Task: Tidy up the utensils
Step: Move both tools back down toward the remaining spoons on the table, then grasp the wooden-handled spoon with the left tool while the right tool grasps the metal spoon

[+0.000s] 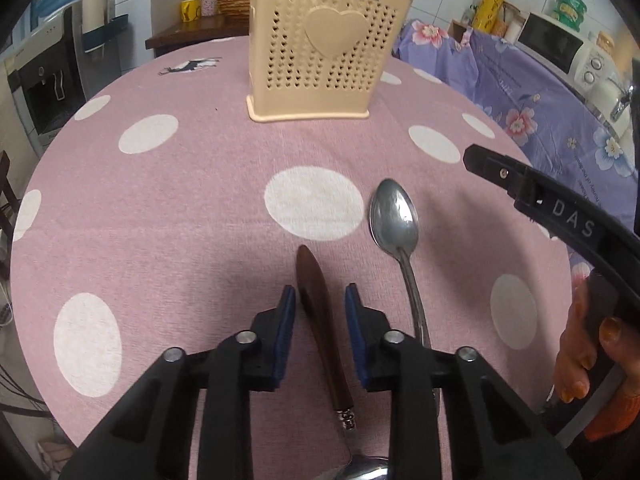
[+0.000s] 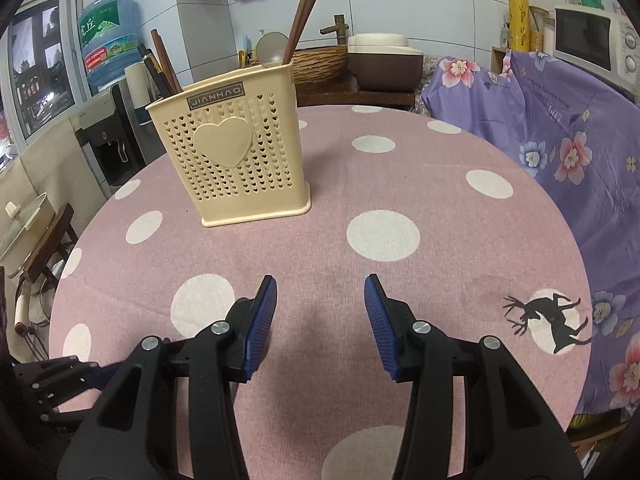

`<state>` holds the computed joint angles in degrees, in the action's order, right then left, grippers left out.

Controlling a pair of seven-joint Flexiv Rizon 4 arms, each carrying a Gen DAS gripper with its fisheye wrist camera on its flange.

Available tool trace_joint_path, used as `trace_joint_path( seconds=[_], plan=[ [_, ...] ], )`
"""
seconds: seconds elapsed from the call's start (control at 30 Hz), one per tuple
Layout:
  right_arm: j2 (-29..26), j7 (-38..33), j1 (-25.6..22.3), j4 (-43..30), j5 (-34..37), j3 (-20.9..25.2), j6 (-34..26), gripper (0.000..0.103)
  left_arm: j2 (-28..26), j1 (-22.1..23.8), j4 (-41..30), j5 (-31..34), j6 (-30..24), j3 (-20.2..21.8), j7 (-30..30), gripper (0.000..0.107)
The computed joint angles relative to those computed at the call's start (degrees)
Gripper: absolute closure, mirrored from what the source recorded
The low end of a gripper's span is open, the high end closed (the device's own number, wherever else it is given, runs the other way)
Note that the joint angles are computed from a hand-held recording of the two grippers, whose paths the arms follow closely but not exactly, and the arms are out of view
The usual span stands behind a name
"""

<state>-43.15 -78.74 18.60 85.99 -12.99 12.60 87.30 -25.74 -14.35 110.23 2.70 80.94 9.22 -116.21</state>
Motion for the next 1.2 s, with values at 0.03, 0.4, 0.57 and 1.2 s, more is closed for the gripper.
trace_joint_path(
  seconds=[0.03, 0.4, 0.57, 1.2],
  plan=[
    [0.01, -0.12, -0.09, 0.04, 0.02, 0.19, -0.06, 0.056, -0.22, -0.51, -0.32, 0.36, -0.19, 0.57, -0.47, 0.084],
    [0.42, -0.56, 0.33, 0.34, 0.25, 0.85, -2.53, 0.056, -1.60, -0.89, -3.40, 3.61, -1.82, 2.28, -2.43, 0.088],
    [0.19, -1.54, -0.53, -0.55, 2.03, 3.17, -6.84, 0.056, -1.92, 0.07, -3.82, 3.76, -1.85, 2.75, -2.36, 0.090],
    [-0.96, 2.93, 7.08, -3.60, 2.90, -1.83, -15.35, 0.051, -1.13, 6.16, -1.48, -0.55, 0.39, 0.58, 1.32, 0.090]
  ],
)
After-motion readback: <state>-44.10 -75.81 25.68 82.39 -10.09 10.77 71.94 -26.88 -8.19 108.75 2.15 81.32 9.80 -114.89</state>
